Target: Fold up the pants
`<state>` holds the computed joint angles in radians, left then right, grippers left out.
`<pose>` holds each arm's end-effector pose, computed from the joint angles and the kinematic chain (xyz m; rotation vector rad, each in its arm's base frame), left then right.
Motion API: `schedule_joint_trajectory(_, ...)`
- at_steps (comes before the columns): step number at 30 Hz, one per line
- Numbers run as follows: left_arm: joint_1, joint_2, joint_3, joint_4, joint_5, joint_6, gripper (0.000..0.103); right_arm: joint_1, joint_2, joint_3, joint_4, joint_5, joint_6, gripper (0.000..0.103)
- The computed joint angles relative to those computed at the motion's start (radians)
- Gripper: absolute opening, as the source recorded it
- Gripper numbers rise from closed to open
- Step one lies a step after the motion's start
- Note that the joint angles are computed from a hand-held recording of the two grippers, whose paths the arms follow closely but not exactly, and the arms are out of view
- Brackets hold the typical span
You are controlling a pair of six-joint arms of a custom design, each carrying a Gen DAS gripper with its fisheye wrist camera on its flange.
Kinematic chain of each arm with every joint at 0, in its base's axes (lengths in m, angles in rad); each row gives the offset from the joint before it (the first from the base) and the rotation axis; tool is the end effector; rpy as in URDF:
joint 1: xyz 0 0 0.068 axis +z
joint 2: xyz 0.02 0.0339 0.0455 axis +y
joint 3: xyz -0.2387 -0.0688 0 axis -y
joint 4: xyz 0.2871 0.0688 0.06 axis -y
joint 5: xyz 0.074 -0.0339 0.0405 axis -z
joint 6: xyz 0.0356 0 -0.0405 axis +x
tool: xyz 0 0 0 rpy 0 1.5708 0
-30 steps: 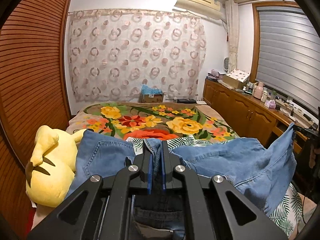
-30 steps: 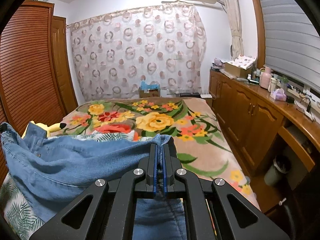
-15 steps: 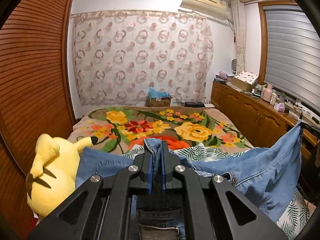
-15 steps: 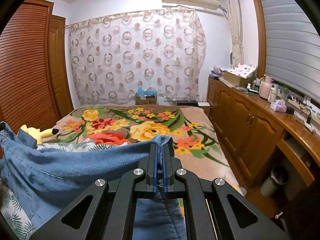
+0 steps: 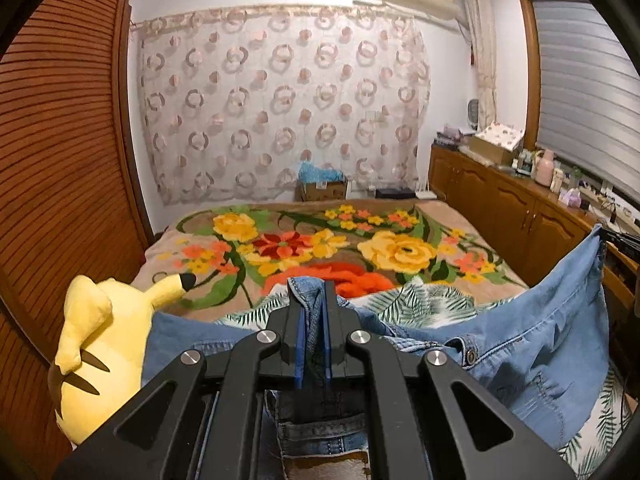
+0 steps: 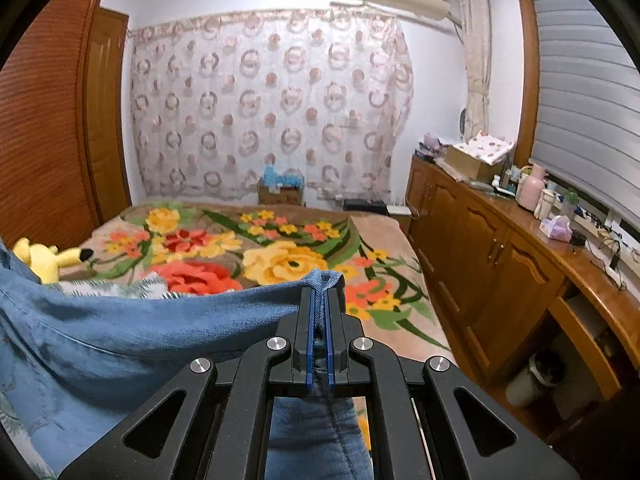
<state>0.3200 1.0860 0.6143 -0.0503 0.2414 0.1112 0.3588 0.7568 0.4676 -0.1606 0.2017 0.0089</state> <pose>0.2740 0.0818 0.1936 -0.0713 2.0750 0.0109 0.2242 0.0765 0.2057 -0.2238 1.9985 0.0306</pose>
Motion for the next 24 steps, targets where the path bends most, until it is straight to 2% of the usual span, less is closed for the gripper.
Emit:
schedule_joint_trajectory(7,0.007,0.065,0.011,-0.036,-0.006,0.024,0.008,0.060,0.148,0.035,0.015,0.043,0.033,0.004)
schedule_joint_trajectory(8,0.004,0.060,0.007,-0.046,-0.019,0.033,0.012,0.065,0.166,0.054,0.002,0.045,0.036,0.004)
schedule_joint_trajectory(11,-0.003,0.012,-0.029,-0.054,-0.049,0.055,0.030,0.063,0.193,0.096,-0.048,0.032,0.049,0.004)
schedule_joint_trajectory(12,0.006,-0.013,-0.043,-0.065,-0.038,0.062,0.047,0.050,0.203,0.121,-0.076,0.019,0.049,0.004)
schedule_joint_trajectory(13,0.018,-0.033,-0.052,-0.083,-0.016,0.069,0.054,0.054,0.205,0.133,-0.100,0.027,0.061,0.004)
schedule_joint_trajectory(15,0.037,-0.087,-0.082,-0.114,0.013,0.083,0.073,0.033,0.186,0.161,-0.148,0.019,0.073,0.015)
schedule_joint_trajectory(16,0.046,-0.126,-0.104,-0.130,0.024,0.088,0.077,0.024,0.180,0.176,-0.163,0.004,0.073,0.019)
schedule_joint_trajectory(19,0.071,-0.242,-0.157,-0.204,0.063,0.104,0.077,0.015,0.099,0.153,-0.208,-0.030,0.078,0.028)
schedule_joint_trajectory(21,0.082,-0.340,-0.198,-0.260,0.080,0.118,0.077,0.026,0.018,0.115,-0.244,-0.022,0.083,0.039)
schedule_joint_trajectory(24,0.103,-0.489,-0.260,-0.369,0.121,0.136,0.077,0.025,-0.124,0.048,-0.323,-0.035,0.080,0.045)
